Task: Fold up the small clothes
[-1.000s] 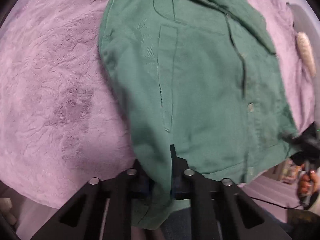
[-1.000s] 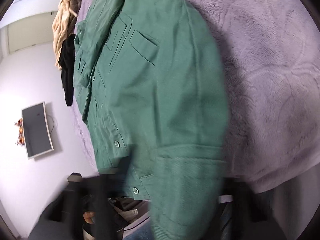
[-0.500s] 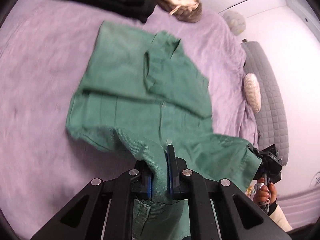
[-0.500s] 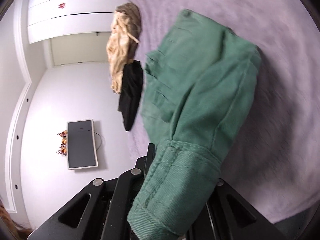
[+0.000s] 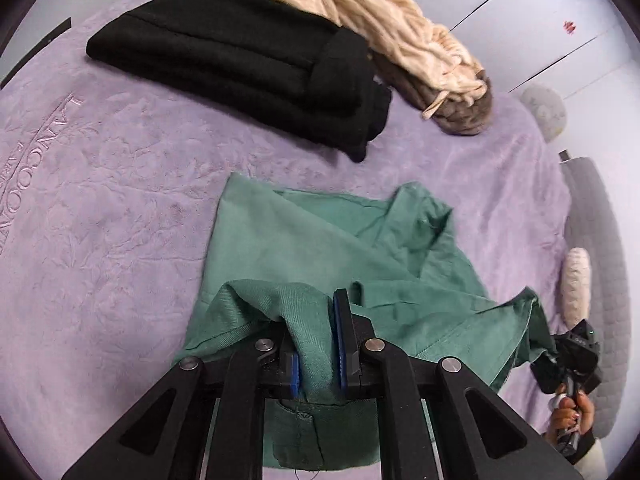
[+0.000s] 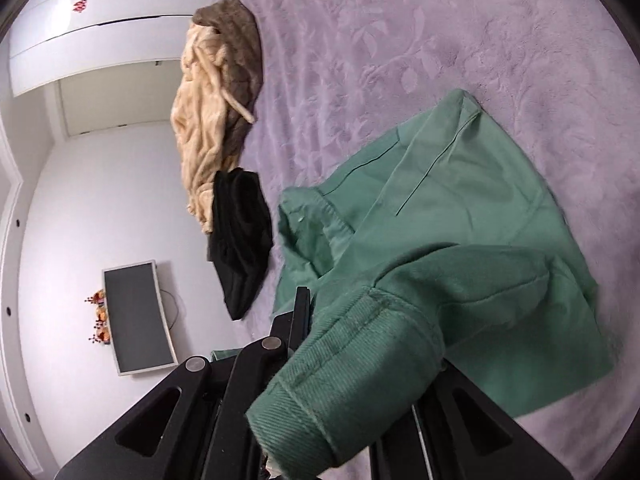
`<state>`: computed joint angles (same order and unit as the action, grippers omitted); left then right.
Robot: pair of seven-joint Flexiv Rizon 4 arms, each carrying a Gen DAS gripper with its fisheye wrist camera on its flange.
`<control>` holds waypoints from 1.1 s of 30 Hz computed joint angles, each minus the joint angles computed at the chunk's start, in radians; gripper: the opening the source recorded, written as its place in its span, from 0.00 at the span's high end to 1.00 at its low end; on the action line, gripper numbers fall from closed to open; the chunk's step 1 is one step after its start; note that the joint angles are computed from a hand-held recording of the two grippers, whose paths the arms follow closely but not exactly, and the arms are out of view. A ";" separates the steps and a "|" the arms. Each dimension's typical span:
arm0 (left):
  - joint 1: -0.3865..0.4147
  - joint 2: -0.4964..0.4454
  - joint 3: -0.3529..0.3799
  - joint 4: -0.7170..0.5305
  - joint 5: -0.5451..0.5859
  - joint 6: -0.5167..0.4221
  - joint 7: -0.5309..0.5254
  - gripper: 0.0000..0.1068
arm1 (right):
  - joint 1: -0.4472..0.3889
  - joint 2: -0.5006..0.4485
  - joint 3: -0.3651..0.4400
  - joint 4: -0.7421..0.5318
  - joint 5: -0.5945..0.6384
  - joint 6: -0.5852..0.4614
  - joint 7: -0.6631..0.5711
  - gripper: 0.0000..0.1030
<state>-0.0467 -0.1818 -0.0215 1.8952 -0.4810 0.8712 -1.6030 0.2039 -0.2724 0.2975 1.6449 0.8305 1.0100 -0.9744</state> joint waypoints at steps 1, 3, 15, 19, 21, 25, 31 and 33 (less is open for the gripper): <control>-0.006 -0.021 0.007 -0.011 0.053 -0.005 -0.023 0.88 | 0.004 -0.023 -0.002 -0.004 -0.006 -0.003 -0.007 0.90; -0.019 -0.064 0.016 -0.049 0.148 -0.027 -0.070 0.88 | 0.007 -0.064 0.002 -0.010 0.003 0.024 -0.013 0.90; 0.002 -0.008 0.014 -0.009 0.146 -0.011 0.011 0.39 | -0.024 -0.003 0.013 0.022 -0.075 0.107 -0.108 0.15; -0.015 0.015 0.040 -0.041 0.291 -0.011 -0.045 0.13 | 0.008 0.034 -0.013 0.052 -0.193 0.024 -0.081 0.17; -0.015 0.024 0.046 -0.050 0.331 -0.020 -0.062 0.13 | 0.033 0.035 -0.019 0.065 -0.250 0.001 -0.078 0.26; -0.003 0.044 0.039 -0.014 0.295 -0.033 -0.017 0.13 | 0.052 0.016 -0.009 0.064 -0.265 -0.046 -0.096 0.77; -0.011 0.066 0.002 0.084 0.119 -0.051 0.174 0.13 | 0.086 -0.038 -0.013 0.022 -0.339 -0.103 -0.115 0.78; -0.027 0.052 -0.012 0.085 0.097 -0.060 0.216 0.13 | 0.093 -0.067 -0.009 -0.007 -0.354 -0.109 -0.136 0.78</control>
